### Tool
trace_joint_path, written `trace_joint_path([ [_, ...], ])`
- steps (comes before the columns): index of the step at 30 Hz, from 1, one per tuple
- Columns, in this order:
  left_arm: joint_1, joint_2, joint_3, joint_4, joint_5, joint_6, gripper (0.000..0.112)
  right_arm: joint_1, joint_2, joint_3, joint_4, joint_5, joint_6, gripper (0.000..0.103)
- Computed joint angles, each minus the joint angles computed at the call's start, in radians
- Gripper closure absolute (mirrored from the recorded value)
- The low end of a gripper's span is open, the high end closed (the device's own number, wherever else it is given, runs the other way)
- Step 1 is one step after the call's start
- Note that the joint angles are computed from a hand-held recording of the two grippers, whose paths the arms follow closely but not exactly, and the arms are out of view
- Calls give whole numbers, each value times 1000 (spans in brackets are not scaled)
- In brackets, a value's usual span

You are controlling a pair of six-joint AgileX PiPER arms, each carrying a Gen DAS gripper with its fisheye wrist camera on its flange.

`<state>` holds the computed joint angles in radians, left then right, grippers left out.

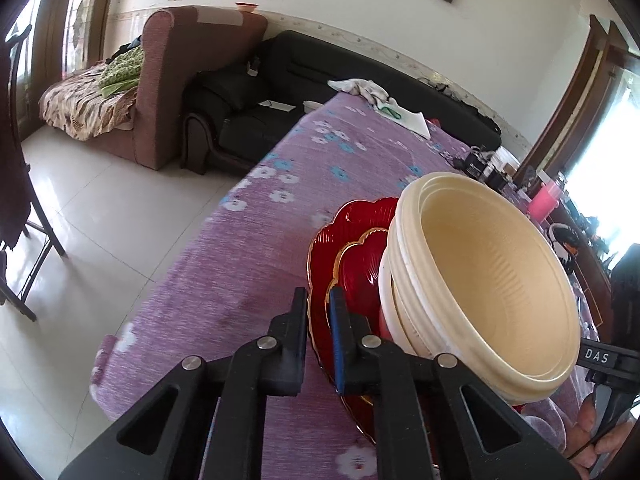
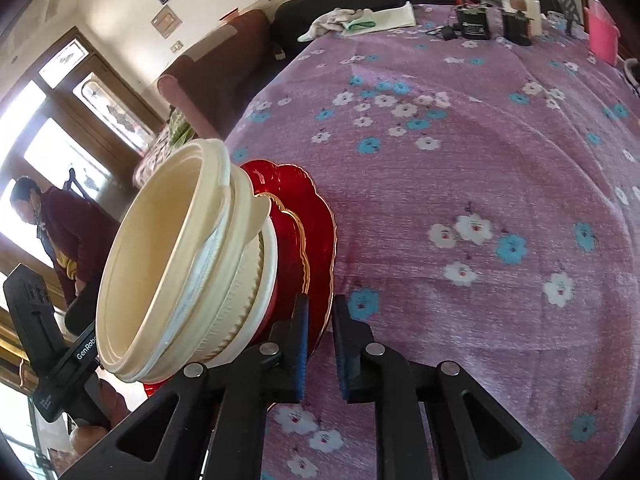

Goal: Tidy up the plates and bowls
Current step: 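Lower the beige bowl onto the white bowl and open the right gripper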

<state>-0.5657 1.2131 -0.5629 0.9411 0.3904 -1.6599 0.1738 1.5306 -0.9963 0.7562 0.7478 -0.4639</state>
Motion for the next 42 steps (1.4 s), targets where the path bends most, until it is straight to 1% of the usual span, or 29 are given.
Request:
trace_joint_path([
  [2, -30, 42, -41, -13, 12, 7, 102, -33, -16, 10, -2, 12, -12, 90],
  [5, -103, 125, -130, -1, 57, -3, 102, -112, -39, 28, 6, 32, -49, 90],
  [10, -191, 299, -341, -32, 111, 52, 102, -297, -69, 49, 28, 77, -140, 90],
  [12, -215, 378, -446, -71, 129, 112, 102, -384, -66, 45, 47, 103, -181, 90],
  [15, -241, 492, -609, -165, 151, 237, 101, -504, -33, 14, 68, 145, -217, 90],
  [19, -262, 613, -773, -256, 177, 347, 100, -642, 17, -34, 91, 181, -260, 90],
  [23, -267, 721, -916, -333, 205, 422, 100, -686, 41, -63, 89, 156, -271, 91],
  [27, -268, 811, -1023, -350, 242, 441, 99, -706, 93, -84, 106, 121, -294, 91],
  [29, -269, 831, -1034, -328, 237, 414, 98, -706, 121, -88, 122, 105, -310, 91],
  [32, -287, 844, -1033, -236, 241, 348, 97, -704, 146, -82, 156, 83, -357, 90],
  [33, -291, 846, -1033, -221, 245, 343, 94, -706, 154, -85, 165, 86, -367, 88],
  [35, -290, 829, -1002, -227, 218, 350, 81, -718, 156, -86, 171, 109, -378, 88],
  [36, -290, 814, -977, -227, 201, 344, 66, -727, 151, -86, 168, 120, -385, 88],
  [37, -293, 798, -951, -206, 192, 318, 56, -744, 131, -74, 175, 131, -415, 88],
  [38, -301, 777, -918, -164, 187, 273, 54, -756, 120, -66, 185, 136, -438, 85],
  [39, -310, 752, -880, -124, 178, 234, 53, -776, 101, -53, 196, 142, -465, 76],
  [40, -318, 731, -850, -97, 173, 209, 51, -802, 80, -38, 207, 145, -488, 64],
  [41, -328, 709, -817, -64, 173, 177, 47, -826, 65, -25, 222, 147, -509, 57],
  [42, -343, 685, -778, -8, 177, 117, 38, -851, 49, -9, 239, 141, -532, 45],
])
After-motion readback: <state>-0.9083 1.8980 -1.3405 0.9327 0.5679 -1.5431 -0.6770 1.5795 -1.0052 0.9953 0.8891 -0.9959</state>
